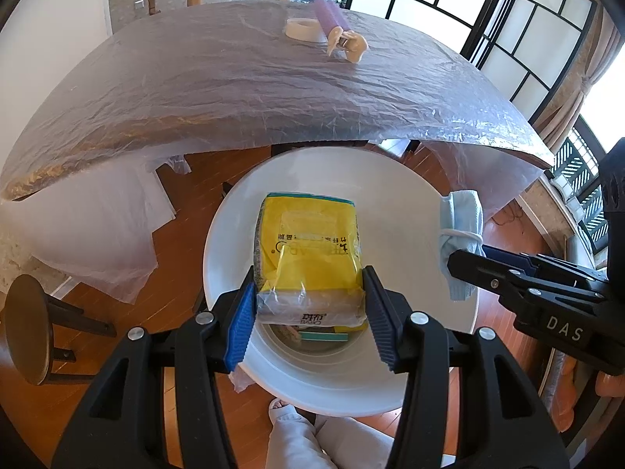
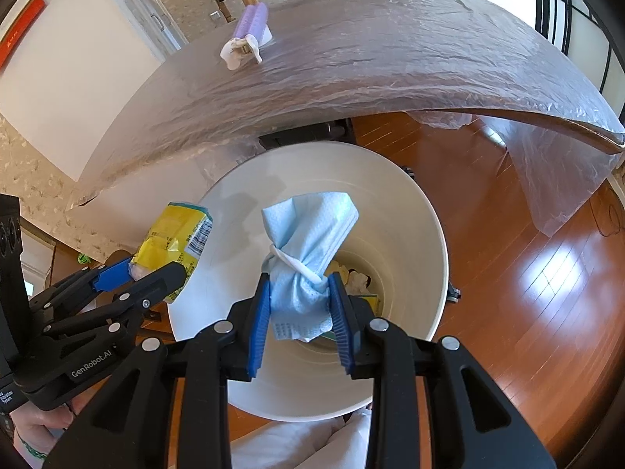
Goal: Collect trash
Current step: 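Hold the face mask and yellow tissue pack with both tools above the bin, then open both tools to drop the mask and tissue pack into the bin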
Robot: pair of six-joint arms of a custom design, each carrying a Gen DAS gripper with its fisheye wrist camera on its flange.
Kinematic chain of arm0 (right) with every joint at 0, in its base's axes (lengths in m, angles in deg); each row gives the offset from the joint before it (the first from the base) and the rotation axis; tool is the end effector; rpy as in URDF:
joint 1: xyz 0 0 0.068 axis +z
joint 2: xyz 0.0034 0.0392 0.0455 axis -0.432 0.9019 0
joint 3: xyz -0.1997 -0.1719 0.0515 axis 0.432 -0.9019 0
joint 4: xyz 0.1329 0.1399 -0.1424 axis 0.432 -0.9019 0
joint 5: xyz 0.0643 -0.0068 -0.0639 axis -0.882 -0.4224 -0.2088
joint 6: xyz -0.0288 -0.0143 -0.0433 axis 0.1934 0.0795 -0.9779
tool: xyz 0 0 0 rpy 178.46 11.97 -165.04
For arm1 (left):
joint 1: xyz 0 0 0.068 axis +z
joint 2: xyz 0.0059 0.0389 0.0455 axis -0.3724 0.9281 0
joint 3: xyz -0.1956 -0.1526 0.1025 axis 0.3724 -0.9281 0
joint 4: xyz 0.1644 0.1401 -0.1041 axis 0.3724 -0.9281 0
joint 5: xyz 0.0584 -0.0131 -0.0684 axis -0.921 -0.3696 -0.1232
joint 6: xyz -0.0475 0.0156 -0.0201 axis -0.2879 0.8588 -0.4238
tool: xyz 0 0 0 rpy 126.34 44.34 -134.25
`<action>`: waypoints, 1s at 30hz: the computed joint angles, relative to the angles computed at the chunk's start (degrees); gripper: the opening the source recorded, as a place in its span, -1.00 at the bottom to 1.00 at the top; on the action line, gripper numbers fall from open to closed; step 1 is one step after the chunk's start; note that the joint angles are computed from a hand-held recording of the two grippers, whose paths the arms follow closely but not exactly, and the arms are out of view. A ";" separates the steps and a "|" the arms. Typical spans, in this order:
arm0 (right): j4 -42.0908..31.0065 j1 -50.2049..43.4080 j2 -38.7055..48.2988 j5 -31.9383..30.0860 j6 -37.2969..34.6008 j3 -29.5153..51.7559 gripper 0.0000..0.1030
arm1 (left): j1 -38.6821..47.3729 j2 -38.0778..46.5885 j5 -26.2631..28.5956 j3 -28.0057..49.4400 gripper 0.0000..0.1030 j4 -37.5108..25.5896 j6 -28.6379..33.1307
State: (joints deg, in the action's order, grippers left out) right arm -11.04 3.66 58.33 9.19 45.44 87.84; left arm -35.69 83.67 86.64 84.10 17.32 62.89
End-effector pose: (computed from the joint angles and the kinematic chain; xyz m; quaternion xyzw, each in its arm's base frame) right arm 0.1886 0.0986 0.2279 0.2430 0.9302 0.1162 0.2493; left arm 0.3328 -0.0956 0.1621 0.3196 0.9049 -0.1736 0.2210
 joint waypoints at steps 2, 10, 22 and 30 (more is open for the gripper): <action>0.13 -0.10 -0.11 -0.11 0.01 -0.20 -0.42 | -0.07 0.02 -0.01 0.06 0.02 0.01 -0.09; 0.61 -0.65 -0.36 -0.47 -0.28 -0.95 -0.42 | -0.21 0.07 -0.10 0.38 0.02 -0.28 -0.23; -0.99 -1.04 -1.23 -0.97 0.08 -0.99 -0.27 | -0.56 -0.81 0.54 0.35 0.18 -1.03 -0.27; -1.70 -0.55 -2.15 -0.35 0.49 -0.78 -0.09 | -0.02 -1.65 1.04 0.60 0.30 -1.28 -0.63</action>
State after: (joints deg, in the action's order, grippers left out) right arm -12.73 3.10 56.18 8.84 45.93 87.06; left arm -35.71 82.02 87.68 84.69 16.03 62.26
